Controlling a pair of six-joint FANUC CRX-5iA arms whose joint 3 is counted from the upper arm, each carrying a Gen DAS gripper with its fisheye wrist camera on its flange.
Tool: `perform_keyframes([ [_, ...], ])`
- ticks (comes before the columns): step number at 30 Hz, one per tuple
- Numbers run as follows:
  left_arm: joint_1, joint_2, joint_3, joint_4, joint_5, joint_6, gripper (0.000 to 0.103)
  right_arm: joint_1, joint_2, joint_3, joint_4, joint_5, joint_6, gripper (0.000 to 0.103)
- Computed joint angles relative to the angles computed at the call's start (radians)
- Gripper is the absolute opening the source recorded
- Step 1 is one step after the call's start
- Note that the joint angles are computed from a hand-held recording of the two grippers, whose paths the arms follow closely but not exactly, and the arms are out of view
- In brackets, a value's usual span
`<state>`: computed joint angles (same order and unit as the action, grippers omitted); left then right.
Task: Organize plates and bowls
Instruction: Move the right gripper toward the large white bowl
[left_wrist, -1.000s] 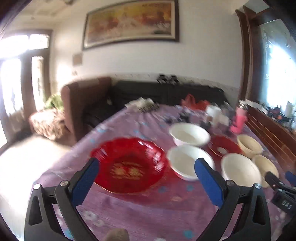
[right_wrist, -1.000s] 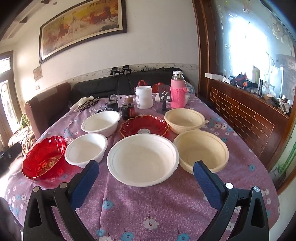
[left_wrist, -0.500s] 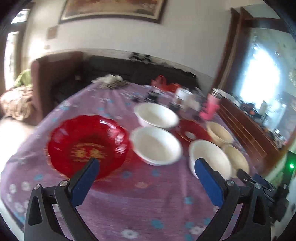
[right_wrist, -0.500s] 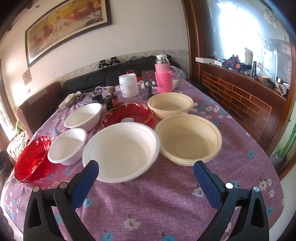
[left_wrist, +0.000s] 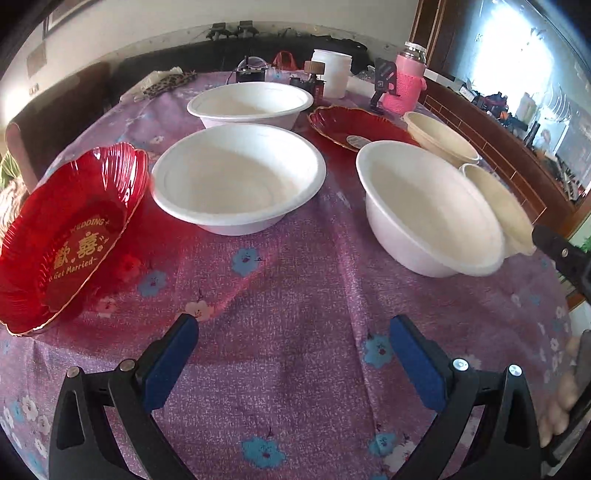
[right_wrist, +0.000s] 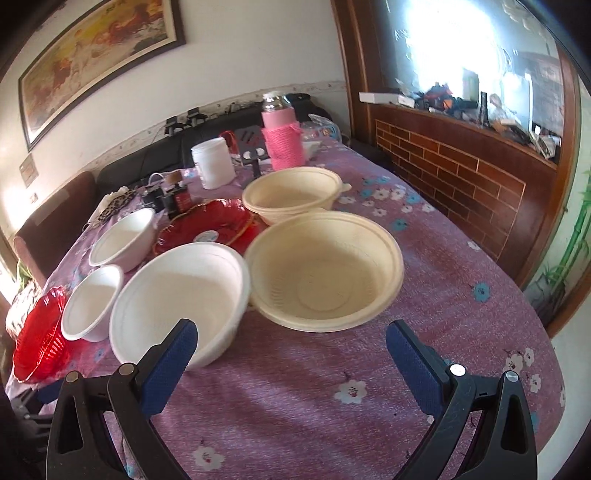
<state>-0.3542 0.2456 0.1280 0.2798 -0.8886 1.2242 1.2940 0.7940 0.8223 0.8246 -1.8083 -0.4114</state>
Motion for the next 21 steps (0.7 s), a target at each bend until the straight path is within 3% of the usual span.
perform_keyframes([
  [3,0.001,0.033,0.033,-0.018,-0.058,0.006,0.103,-0.004,-0.010,-0.018,-0.007,0.018,-0.008,0.102],
  [6,0.004,0.027,0.024,-0.016,-0.048,-0.016,0.103,-0.006,-0.008,-0.017,-0.006,0.031,-0.004,0.102],
  [9,-0.028,0.034,0.063,-0.125,-0.069,0.011,0.103,-0.009,-0.005,-0.013,-0.004,0.045,0.002,0.102],
  [15,-0.030,0.008,0.029,-0.129,-0.047,0.025,0.103,-0.007,0.015,0.027,0.012,-0.010,0.012,0.102],
  [19,-0.011,-0.021,-0.033,-0.034,-0.036,-0.122,0.103,0.006,-0.061,-0.091,-0.011,-0.044,-0.094,0.102],
  [21,0.012,-0.038,-0.077,0.064,-0.035,-0.191,0.103,0.012,-0.091,-0.134,-0.030,-0.074,-0.135,0.102],
])
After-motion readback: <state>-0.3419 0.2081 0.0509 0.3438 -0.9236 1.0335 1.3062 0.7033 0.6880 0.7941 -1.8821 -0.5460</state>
